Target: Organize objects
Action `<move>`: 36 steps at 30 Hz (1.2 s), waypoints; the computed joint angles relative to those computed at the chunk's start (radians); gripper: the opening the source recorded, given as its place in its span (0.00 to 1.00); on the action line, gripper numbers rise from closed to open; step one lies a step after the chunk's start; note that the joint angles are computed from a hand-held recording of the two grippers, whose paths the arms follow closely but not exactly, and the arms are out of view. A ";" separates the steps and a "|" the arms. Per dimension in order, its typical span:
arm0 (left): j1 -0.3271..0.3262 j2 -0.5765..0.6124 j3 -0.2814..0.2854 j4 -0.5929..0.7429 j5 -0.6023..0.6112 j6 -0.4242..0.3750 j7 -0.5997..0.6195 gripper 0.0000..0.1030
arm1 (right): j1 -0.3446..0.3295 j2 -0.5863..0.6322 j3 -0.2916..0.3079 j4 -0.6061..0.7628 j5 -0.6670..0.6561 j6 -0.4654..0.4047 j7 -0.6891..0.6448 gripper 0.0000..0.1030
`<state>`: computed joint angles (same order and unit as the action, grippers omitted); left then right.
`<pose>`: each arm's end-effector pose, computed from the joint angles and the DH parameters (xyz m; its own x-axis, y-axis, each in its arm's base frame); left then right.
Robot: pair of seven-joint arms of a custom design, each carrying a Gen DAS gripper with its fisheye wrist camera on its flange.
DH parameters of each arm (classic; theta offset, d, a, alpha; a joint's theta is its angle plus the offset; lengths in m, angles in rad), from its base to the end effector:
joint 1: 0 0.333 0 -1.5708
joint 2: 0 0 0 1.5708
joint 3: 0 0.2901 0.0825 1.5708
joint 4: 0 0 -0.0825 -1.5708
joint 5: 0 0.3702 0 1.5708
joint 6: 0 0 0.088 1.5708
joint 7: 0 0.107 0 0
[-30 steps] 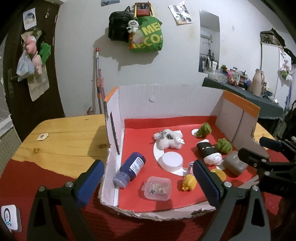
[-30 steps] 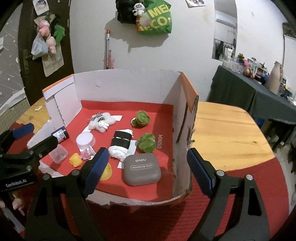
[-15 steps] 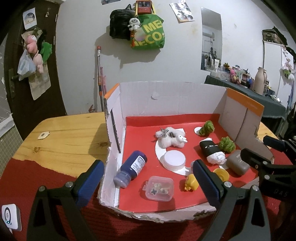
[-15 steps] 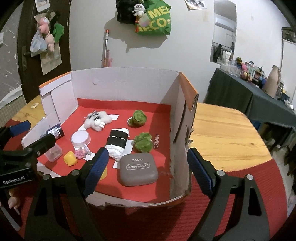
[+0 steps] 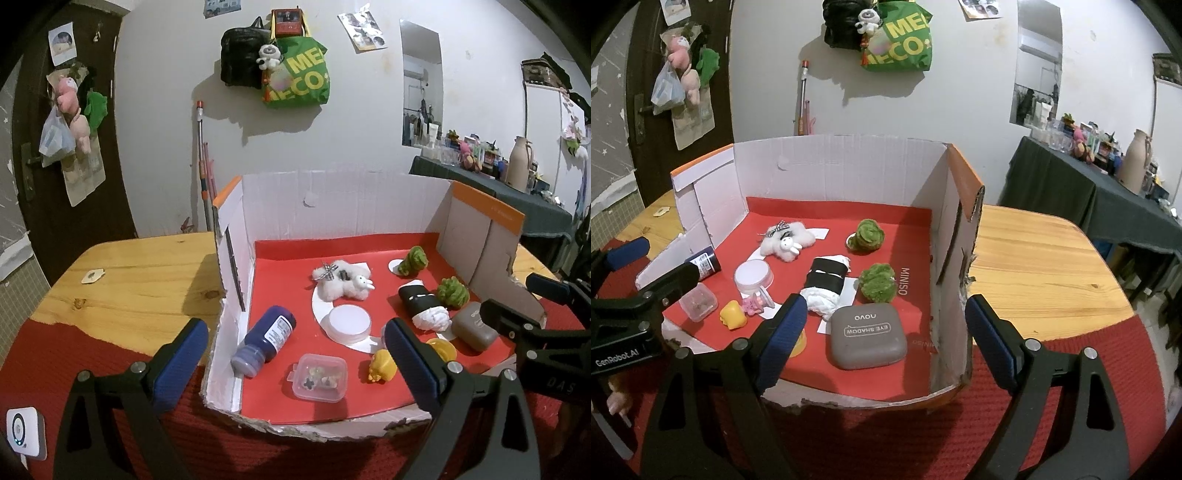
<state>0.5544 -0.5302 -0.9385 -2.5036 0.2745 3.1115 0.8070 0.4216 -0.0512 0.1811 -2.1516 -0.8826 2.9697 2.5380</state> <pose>0.4216 -0.2293 0.4752 -0.0263 -0.9995 -0.0167 -0.5328 0.0281 -0.8458 0.4263 0.3591 0.4868 0.4272 -0.9040 0.0141 -0.5295 -0.2628 -0.8066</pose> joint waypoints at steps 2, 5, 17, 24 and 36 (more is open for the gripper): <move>-0.001 0.001 0.002 0.001 0.002 -0.003 0.001 0.96 | 0.000 0.000 -0.001 -0.001 0.004 0.001 -0.004 0.85; -0.001 0.002 0.002 0.002 0.004 -0.004 -0.001 0.96 | 0.000 -0.001 0.000 -0.002 0.004 0.001 -0.006 0.85; -0.003 0.003 0.005 0.002 0.008 -0.004 -0.004 0.98 | -0.001 -0.002 0.000 -0.004 0.009 0.005 -0.011 0.86; 0.009 -0.020 -0.007 0.000 0.017 -0.004 -0.017 0.98 | 0.002 -0.012 -0.006 -0.022 0.086 0.025 -0.065 0.86; -0.115 -0.060 0.095 -0.012 0.019 -0.075 0.001 0.99 | -0.025 -0.090 0.028 -0.059 0.100 0.017 -0.089 0.86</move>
